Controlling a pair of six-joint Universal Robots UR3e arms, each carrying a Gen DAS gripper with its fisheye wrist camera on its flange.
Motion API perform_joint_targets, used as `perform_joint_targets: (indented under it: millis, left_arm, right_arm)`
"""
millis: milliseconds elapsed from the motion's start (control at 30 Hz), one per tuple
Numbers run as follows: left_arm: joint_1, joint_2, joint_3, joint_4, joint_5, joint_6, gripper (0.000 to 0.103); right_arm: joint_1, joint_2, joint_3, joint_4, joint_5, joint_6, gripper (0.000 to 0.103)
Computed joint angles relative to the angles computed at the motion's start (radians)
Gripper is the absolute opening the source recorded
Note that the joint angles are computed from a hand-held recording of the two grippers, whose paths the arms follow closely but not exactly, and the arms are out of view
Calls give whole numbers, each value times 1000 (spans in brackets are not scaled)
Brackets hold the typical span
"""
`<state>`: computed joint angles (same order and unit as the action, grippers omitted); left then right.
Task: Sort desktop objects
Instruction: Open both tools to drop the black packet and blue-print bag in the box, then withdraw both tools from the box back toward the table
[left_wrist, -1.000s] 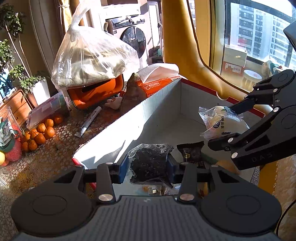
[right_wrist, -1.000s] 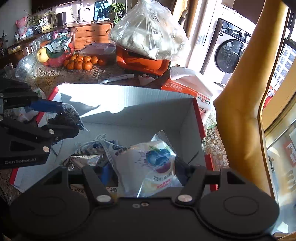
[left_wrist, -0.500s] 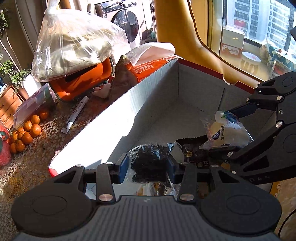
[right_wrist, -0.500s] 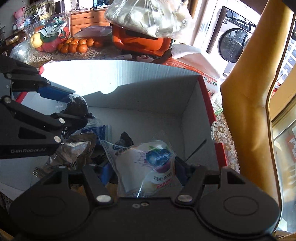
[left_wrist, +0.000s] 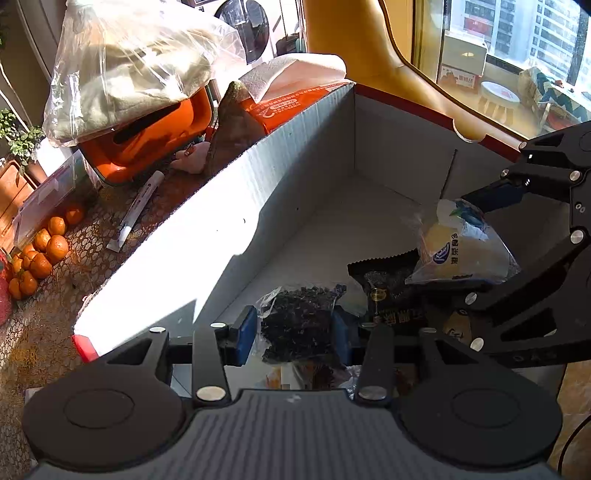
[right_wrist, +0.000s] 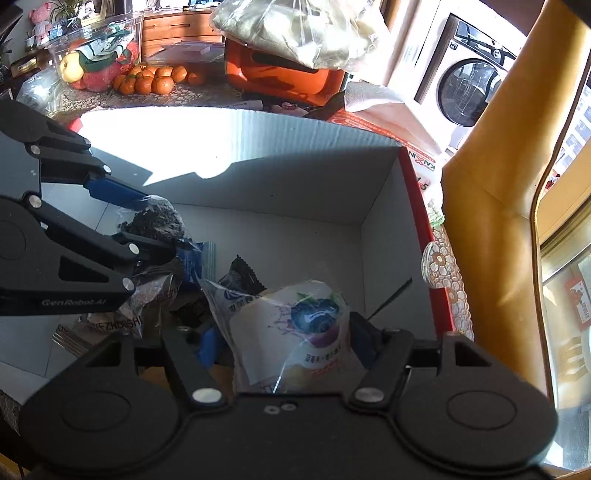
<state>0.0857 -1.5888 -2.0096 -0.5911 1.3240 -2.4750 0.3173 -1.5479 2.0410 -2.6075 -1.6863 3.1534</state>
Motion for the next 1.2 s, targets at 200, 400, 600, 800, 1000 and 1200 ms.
perform_joint_targets:
  millis: [200,400,600,800,1000,1200]
  left_arm:
    - [2,7,-4,-10,1,4,46]
    - [27,39,-17,-24,-36,-6,58]
    - [47,86,-40,-33,-56,-13,64]
    - [76,152,-72,-55,-89,8,72]
    - [96,220,-106,-68,-110,18,74]
    - [159,323,-154,-116,-167,40,81]
  right_arm:
    - [-1,-15,1,11,7,-8,80]
    - [-6,-66,25,23,21,-12,85]
    - [-8,-112,48,37,23,-7,85]
    - [2,-157,63,45,28,5,86]
    - [21,-192,67,57,15,22,89]
    - [36,-247,82,58,6,47,92]
